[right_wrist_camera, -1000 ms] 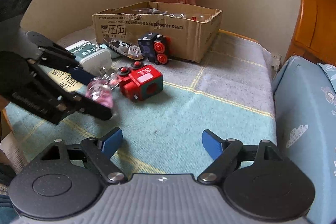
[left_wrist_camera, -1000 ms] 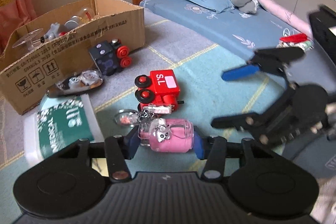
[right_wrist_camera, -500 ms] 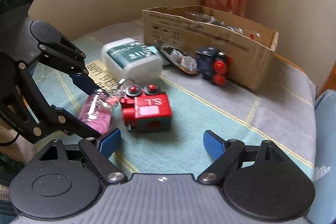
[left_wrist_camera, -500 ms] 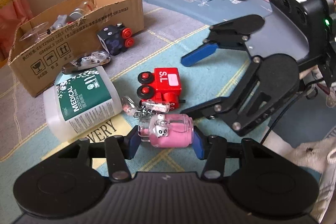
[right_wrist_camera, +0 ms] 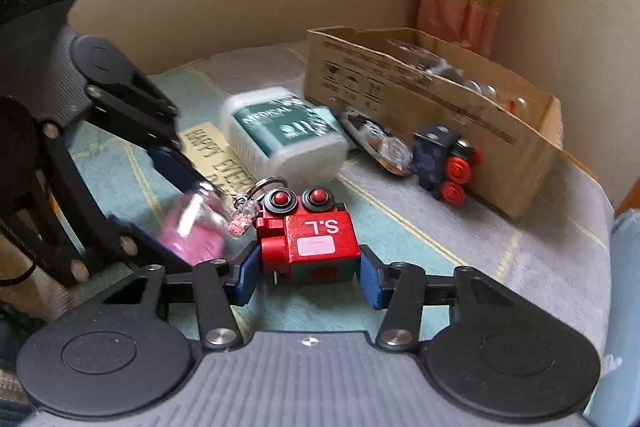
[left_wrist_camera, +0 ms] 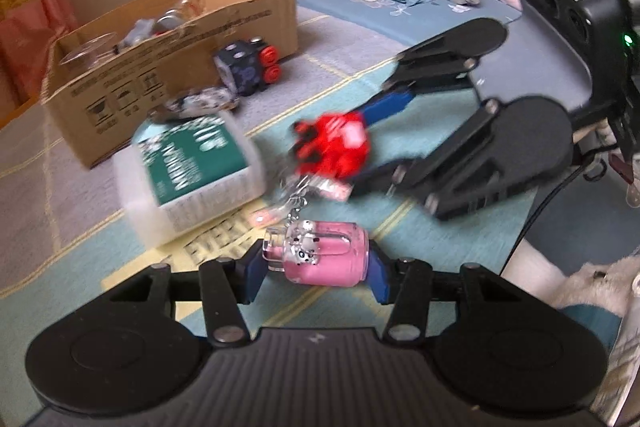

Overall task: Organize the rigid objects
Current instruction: 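Grasp the pink keychain jar with the left tool while the right tool grasps the red S.L toy, then carry the pink jar and red S.L toy into the box and release both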

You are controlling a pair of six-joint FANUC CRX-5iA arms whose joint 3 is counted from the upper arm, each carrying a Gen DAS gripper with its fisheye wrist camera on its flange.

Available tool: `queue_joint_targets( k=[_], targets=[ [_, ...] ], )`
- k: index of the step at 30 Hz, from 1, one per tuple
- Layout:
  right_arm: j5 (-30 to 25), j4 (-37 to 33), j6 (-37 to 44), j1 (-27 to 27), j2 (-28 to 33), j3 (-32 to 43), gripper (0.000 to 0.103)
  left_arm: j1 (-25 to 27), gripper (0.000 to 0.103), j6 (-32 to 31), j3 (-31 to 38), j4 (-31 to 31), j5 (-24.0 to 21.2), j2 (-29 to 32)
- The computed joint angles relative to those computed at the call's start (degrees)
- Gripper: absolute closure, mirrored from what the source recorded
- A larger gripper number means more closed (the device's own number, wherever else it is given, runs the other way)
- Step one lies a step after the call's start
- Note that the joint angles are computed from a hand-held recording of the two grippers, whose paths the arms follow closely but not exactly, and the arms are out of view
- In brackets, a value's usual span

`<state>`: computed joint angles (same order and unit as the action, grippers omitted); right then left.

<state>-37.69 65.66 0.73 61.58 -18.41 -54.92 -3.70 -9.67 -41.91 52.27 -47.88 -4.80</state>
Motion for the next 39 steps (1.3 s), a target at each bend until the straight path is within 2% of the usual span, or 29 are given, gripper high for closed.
queue_joint_targets(
  k=[4, 9, 13, 16, 18, 23, 28, 30, 32, 34, 39],
  targets=[
    [-3.1, -2.6, -2.3, 0.8, -2.4, -1.1, 0.048, 1.8, 0.053, 0.2, 0.2, -1.5, -0.7, -0.5],
    [-11.0, -7.3, -2.3, 5.0, -3.6, -0.5, 0.047, 2.5, 0.052, 0.1, 0.0, -1.4, -0.8, -0.6],
    [-10.6, -7.3, -4.7, 5.4, -4.8, -1.6, 0.046, 1.9, 0.050, -0.8, -0.6, 0.0, 0.1, -0.6],
    [-8.9, -6.1, -6.6, 4.1, -5.1, -2.3, 0.042, 1.3, 0.044, -0.9, -0.9, 1.2, 1.2, -0.4],
    [-6.6, -4.7, -7.8, 2.3, -4.8, -2.6, 0.038, 1.1, 0.043, -1.0, -1.1, 2.0, 1.5, -0.3],
    [-5.4, -3.7, -7.6, 0.9, -3.6, -2.0, 0.033, 0.5, 0.044, -0.9, -1.9, 3.0, 2.6, -0.7],
    [-5.1, -3.8, -7.4, 0.3, -2.8, -1.4, 0.033, 1.0, 0.047, 0.3, -1.8, 2.0, 1.9, -1.1],
    [-6.0, -4.6, -6.7, 0.8, -2.5, -1.0, 0.034, 1.1, 0.052, 0.2, -1.8, 1.6, 1.7, -1.3],
    [-6.4, -5.7, -6.0, 1.1, -2.4, -0.4, 0.043, 1.2, 0.052, 1.2, -1.4, 0.6, 1.5, -1.3],
    [-7.5, -7.0, -4.9, 1.7, -2.1, 0.4, 0.047, 1.3, 0.052, 2.0, -1.0, -0.3, 1.2, -1.3],
    [-9.7, -9.0, -3.4, 2.7, -1.9, 1.7, 0.047, 1.8, 0.053, 2.0, 0.2, -2.3, -0.2, -1.7]
  ],
)
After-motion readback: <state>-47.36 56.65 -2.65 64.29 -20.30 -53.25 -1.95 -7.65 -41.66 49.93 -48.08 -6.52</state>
